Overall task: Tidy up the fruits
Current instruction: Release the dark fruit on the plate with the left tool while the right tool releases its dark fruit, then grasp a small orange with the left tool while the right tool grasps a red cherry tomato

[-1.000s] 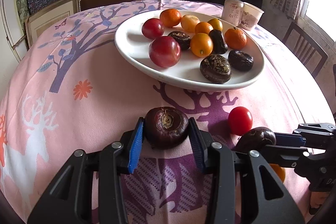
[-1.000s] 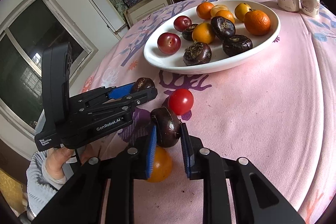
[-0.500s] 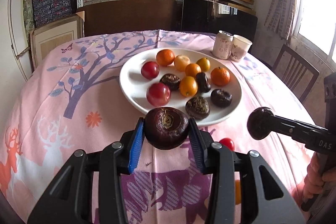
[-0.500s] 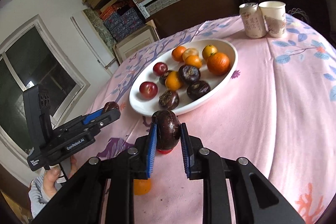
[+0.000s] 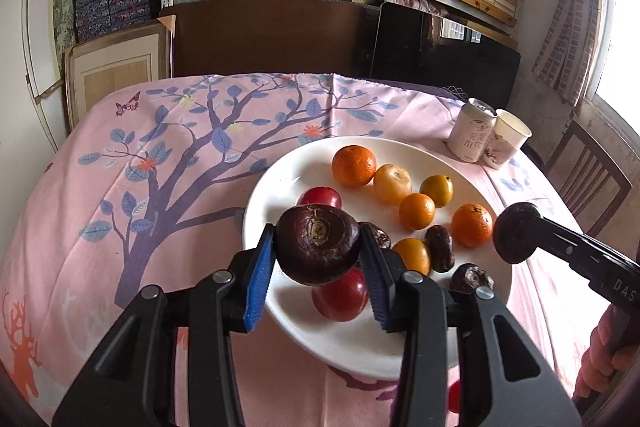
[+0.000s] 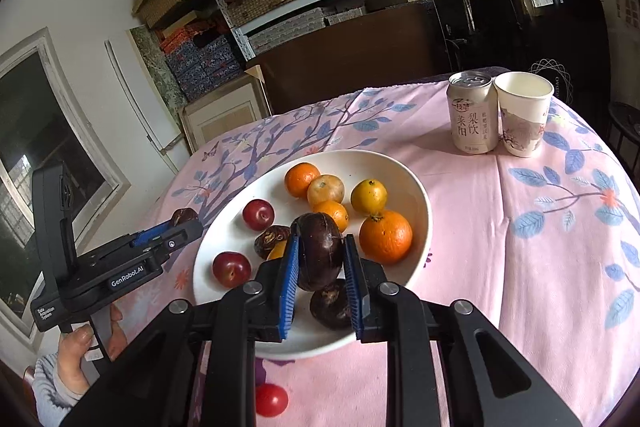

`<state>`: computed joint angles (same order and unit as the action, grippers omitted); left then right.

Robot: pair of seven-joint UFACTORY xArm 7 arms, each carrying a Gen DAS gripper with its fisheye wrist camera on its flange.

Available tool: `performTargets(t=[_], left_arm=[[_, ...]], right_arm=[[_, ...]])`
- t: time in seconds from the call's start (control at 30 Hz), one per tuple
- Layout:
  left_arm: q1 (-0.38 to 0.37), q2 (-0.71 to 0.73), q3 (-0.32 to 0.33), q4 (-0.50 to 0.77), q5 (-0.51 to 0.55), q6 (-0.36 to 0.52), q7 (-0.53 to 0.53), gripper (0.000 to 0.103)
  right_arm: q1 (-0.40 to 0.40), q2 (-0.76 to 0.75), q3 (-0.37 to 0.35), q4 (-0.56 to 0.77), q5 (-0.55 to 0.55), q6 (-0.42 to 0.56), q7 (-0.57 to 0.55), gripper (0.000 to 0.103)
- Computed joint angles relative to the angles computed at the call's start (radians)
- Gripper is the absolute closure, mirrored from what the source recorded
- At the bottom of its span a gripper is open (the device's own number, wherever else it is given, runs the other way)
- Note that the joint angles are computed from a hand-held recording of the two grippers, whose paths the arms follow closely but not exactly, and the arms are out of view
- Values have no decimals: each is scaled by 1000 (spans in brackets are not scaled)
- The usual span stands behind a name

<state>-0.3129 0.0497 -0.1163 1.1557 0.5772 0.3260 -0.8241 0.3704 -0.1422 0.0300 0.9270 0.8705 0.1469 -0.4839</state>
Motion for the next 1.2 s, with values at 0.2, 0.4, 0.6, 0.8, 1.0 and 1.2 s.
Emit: performTargets(t=[0.2,0.4,0.6,0.8,1.0,1.2], left_arm=[[-13,28,22,5,64,12,-35,29],[-8,-19,11,-42,100,2,-74,23],[19,-87,-25,-117,146,-18,-144,13],[36,-167,-80,-207,163,-29,-148,11],[57,-273,-188,-309,256,-9,-182,5],[47,-325,-260,-370,251,44,-179,5]], right_arm=[[-21,54,23,22,10,-58,-21,64],[-6,9,15,-19,68,-75,-66,58],[76,-70,-47,-110,62,-110,-49,48],[139,-154,-87,-217,15,-135,-5,39],[184,-206,-132,-278,-55,-158,60,35],[233,-265,-201,-330,-90,-169,126,29]])
